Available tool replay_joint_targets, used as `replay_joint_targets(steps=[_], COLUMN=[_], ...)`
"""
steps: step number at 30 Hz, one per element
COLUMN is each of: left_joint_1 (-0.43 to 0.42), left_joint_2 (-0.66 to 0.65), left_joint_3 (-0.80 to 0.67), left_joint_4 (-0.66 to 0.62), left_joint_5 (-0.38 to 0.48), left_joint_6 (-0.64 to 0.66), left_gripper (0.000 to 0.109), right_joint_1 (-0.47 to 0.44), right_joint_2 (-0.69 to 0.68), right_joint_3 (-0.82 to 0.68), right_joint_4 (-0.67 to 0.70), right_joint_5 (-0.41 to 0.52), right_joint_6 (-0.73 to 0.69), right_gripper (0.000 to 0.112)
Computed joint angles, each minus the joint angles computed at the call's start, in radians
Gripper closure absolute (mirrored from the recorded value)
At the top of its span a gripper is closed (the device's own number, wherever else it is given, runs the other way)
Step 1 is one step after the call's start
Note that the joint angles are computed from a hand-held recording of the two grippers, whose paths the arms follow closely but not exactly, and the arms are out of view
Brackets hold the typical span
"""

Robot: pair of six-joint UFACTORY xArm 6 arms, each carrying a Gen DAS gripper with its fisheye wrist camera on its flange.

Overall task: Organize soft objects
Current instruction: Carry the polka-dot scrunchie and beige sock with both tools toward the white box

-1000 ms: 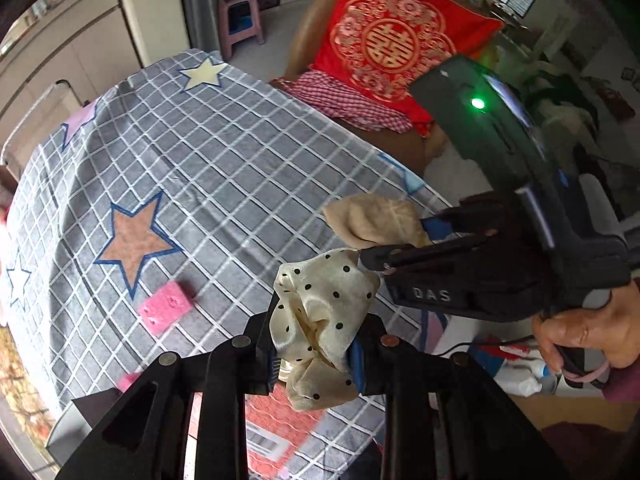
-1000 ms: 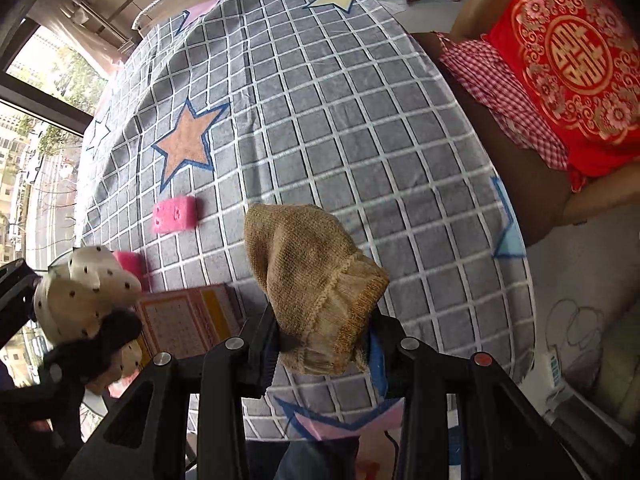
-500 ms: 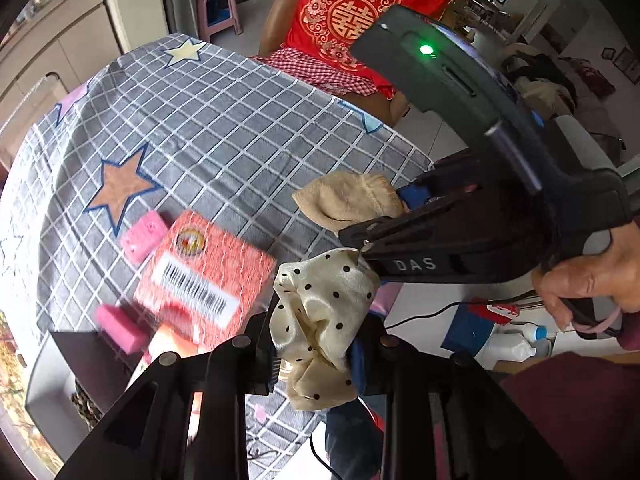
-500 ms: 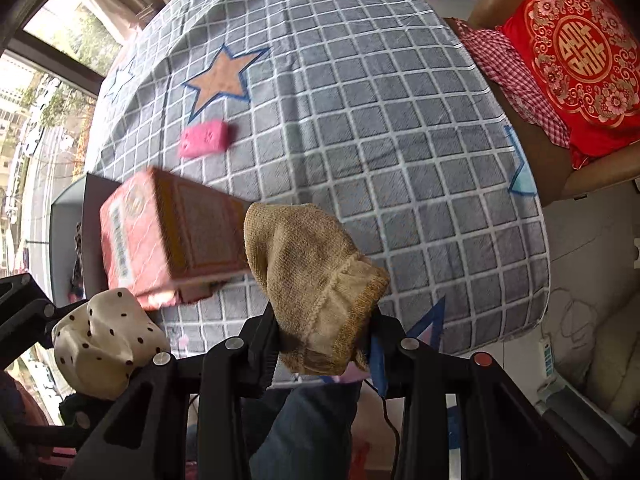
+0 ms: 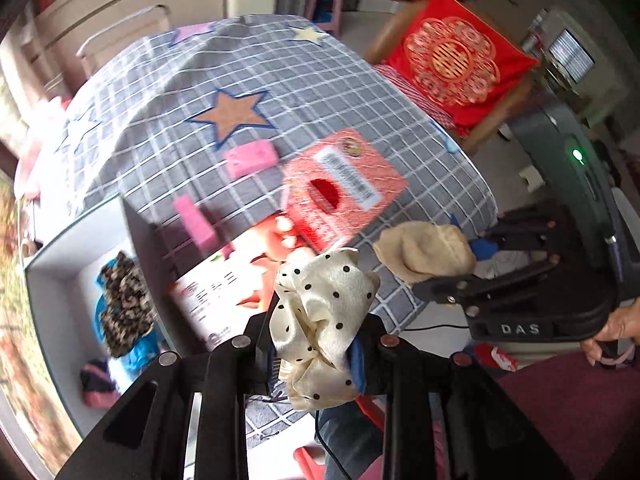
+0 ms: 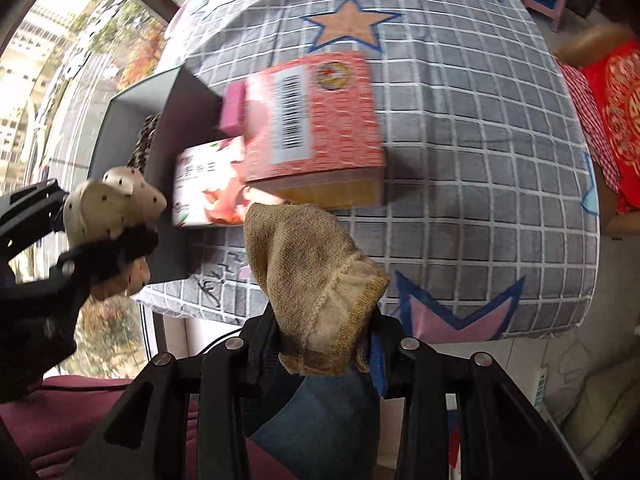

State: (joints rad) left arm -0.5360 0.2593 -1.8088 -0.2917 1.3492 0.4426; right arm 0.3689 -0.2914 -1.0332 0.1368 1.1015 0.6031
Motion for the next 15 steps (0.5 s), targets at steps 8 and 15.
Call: replay_joint_targets(steps=[8,15], left_joint_1=[0.077,0.138], left_joint_2=[-0.058,-0.092], left_joint_3=[0.092,0.147], left_joint_4=[0.011,0.032], left_joint_5=[-0.093,-0.139], left_joint_6=[-0.101,-0.178], left_gripper=[0.079,0.079], right_joint_1=[0.058,0.079], right_joint_2=[0.134,0.262], right_joint_3=[-0.179,-0.348], right_joint_4=[-0.026,-0.009], right_joint_5=[0.043,0.068], right_joint_6=[-0.081,-0.157], right_gripper=[0.074,0.074])
